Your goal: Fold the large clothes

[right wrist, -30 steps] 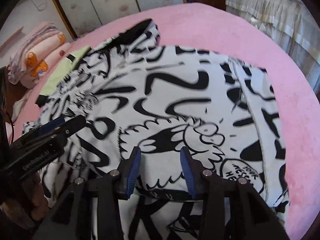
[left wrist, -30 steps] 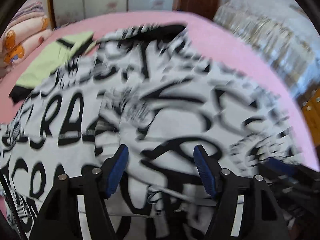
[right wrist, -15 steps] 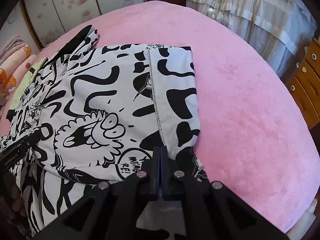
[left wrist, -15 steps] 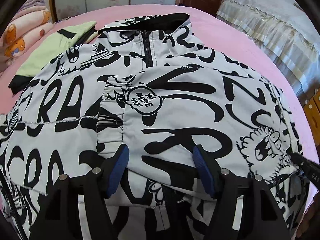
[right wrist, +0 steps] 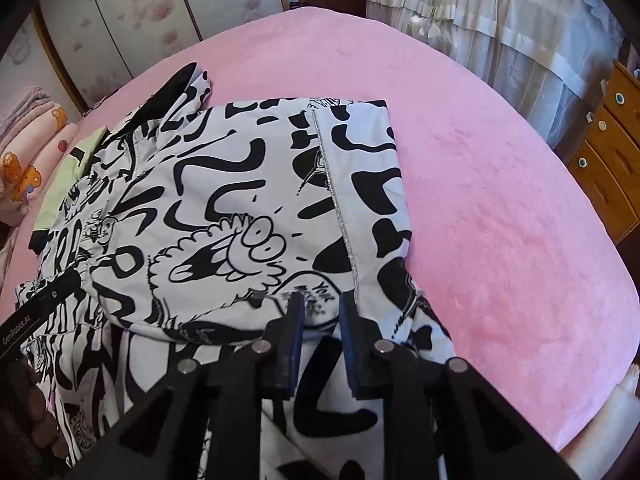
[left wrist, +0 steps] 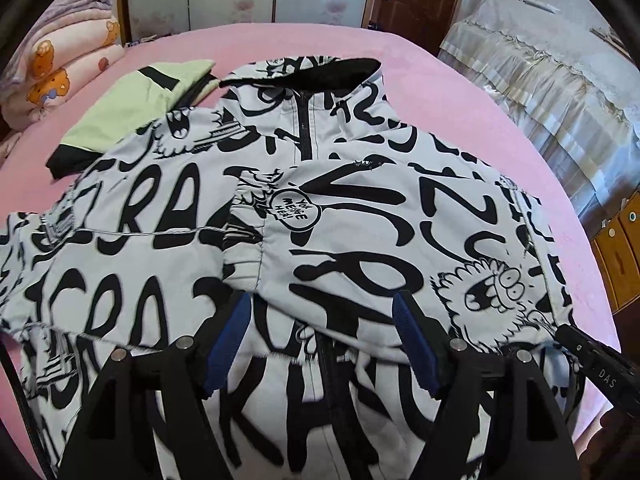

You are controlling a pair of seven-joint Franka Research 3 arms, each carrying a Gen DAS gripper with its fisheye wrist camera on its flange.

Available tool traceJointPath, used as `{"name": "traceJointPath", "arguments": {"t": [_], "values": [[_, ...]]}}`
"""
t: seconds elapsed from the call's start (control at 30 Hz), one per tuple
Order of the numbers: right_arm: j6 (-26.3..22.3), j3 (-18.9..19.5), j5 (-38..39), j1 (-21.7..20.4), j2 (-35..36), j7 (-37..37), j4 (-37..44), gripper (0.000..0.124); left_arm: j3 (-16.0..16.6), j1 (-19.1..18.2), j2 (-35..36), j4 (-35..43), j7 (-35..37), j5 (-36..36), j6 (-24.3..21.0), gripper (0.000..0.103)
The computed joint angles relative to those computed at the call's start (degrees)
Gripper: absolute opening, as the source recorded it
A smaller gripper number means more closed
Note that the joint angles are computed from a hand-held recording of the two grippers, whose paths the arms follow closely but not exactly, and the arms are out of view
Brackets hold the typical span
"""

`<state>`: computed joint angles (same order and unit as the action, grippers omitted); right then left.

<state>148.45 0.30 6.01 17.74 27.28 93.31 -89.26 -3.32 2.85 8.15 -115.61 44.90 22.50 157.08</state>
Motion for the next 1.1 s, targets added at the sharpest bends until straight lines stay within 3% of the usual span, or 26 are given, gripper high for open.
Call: {"name": "traceJointPath", "arguments": {"t": [0.2,0.63,0.8,1.1], "values": [[1.4,0.5,0.0,0.5,-4.8,-0.3,-5.7,0.018,-0.5,-0.6,-6.3,-5.1,-2.6,3.3,-0.9,0.072],[4.0,1.8,-1.8,1.3,-15.0,-0.3,-17.7,0.019,-2.3,-0.4,-18.9,-15.9,-1.7,1.1,-3.0,0.072],[5.3,2.3,-4.0,2.0,-18.7,0.8,-22.6,0.034,-2.7,-0.3,-24.2,-20.3,0.5,0.8,-5.5,0.072],[6.1,4.6,-7.5,3.2,-23.3,1.3,-28.5,0.034,0.9,0.6,-37.6,-31.6,8.8,-4.4,-10.0,0.072]]}}
